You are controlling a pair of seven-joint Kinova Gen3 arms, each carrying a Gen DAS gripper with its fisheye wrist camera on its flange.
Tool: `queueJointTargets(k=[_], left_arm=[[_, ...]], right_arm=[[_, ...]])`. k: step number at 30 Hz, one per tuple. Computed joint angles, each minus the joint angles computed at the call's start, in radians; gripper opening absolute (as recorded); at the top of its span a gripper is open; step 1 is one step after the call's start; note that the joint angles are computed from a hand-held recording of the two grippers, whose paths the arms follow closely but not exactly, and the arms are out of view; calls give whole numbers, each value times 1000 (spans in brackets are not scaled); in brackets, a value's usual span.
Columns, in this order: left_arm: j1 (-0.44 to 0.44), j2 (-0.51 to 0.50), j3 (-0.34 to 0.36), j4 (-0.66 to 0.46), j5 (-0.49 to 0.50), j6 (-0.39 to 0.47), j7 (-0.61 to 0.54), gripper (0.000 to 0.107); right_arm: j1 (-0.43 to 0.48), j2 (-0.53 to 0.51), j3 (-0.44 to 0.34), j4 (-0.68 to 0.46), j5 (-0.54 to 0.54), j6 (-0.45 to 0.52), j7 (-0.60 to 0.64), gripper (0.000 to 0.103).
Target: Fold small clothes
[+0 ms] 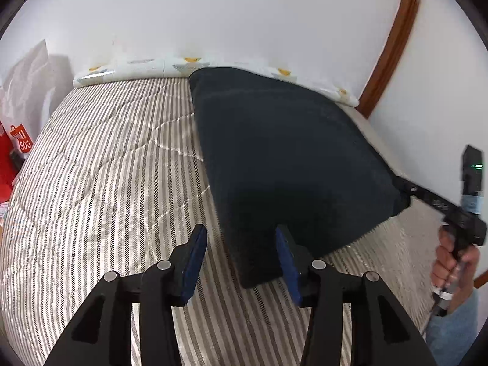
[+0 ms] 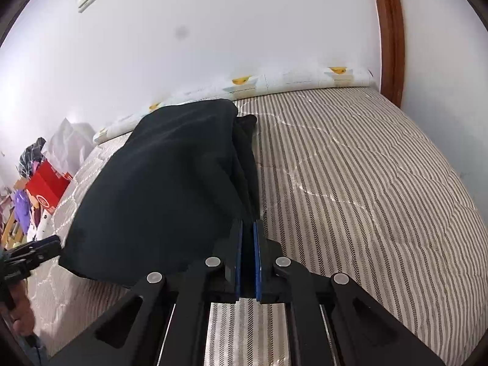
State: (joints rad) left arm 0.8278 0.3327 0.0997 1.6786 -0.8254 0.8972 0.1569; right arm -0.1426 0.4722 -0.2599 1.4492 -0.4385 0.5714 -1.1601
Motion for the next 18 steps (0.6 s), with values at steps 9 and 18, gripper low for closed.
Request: queueJointTargets(k=[9,18], left_arm=[[-12,15,-6,-8,42,-3,-23,46],[39,22,2,-84,56,154,-16,46]], right_arm=[[-90,9,73,-50,85,21,-101,10],[-199,-37,157,-19,286,40,-303,10]])
